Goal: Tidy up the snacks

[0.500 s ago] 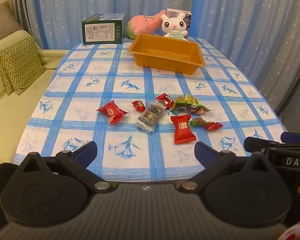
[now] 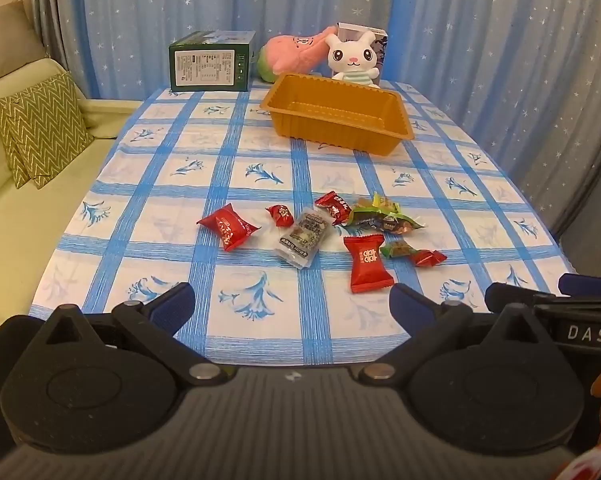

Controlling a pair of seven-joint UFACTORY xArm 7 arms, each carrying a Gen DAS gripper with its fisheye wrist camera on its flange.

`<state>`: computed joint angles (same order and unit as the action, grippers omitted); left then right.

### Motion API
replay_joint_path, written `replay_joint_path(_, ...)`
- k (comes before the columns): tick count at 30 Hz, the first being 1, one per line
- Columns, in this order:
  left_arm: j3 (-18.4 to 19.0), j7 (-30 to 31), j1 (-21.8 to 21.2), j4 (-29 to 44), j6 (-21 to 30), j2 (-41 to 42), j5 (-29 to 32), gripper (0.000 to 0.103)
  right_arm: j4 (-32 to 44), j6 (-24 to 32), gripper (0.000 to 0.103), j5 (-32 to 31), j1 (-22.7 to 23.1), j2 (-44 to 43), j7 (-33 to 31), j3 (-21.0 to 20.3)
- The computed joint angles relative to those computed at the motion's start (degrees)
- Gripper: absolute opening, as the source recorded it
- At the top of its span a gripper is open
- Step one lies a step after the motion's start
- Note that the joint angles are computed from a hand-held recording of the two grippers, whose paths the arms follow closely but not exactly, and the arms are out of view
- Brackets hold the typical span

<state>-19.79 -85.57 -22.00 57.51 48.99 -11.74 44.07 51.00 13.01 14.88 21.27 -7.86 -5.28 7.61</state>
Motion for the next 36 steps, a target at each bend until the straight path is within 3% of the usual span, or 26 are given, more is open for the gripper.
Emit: replay_joint_path(36, 0.1, 0.1, -0.3, 0.4, 0.1, 0.3, 0.6, 0.103, -0.5, -0.9, 0.103, 1.4, 0.4, 0.0, -1.0, -0.3)
